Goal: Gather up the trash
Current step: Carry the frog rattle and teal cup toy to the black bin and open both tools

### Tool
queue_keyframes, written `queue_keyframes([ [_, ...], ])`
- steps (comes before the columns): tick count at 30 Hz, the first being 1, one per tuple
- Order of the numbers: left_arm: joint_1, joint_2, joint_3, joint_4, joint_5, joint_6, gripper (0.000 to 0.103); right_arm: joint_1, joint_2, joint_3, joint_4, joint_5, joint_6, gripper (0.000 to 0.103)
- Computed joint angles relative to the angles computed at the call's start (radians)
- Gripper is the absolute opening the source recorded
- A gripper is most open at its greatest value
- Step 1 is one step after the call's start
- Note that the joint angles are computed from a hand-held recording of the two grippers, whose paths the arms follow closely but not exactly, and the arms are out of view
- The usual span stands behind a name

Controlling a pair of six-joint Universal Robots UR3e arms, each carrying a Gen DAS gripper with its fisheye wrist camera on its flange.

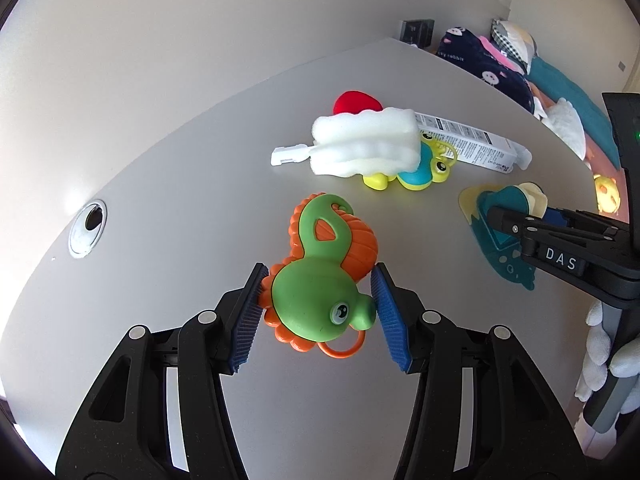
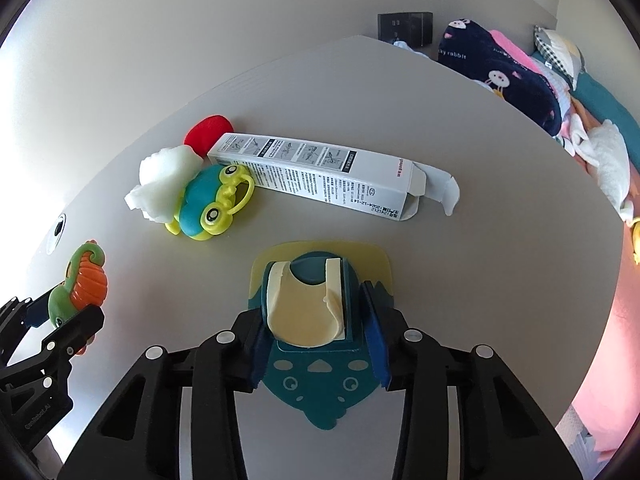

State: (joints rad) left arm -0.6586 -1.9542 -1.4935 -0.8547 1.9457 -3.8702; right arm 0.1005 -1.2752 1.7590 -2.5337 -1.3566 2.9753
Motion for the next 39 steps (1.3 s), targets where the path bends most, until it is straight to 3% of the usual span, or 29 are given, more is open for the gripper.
queue_keyframes([
  [10, -0.017, -0.024, 0.061, -0.019, 0.012, 0.021, 0.052, -0.035, -0.089, 0.054, -0.018, 0.026, -0.045, 0.036],
  [19, -0.05, -0.11, 0.224, -0.083, 0.02, 0.042, 0.052, -0.132, -0.212, 0.11, 0.04, 0.101, -0.093, 0.036],
  [28, -0.093, -0.247, 0.477, -0.191, 0.024, 0.058, 0.052, -0.266, -0.338, 0.179, 0.1, 0.171, -0.156, 0.036],
  [39, -0.157, -0.509, 0.966, -0.408, 0.024, 0.092, 0.052, -0.466, -0.468, 0.253, 0.193, 0.254, -0.264, 0.036],
])
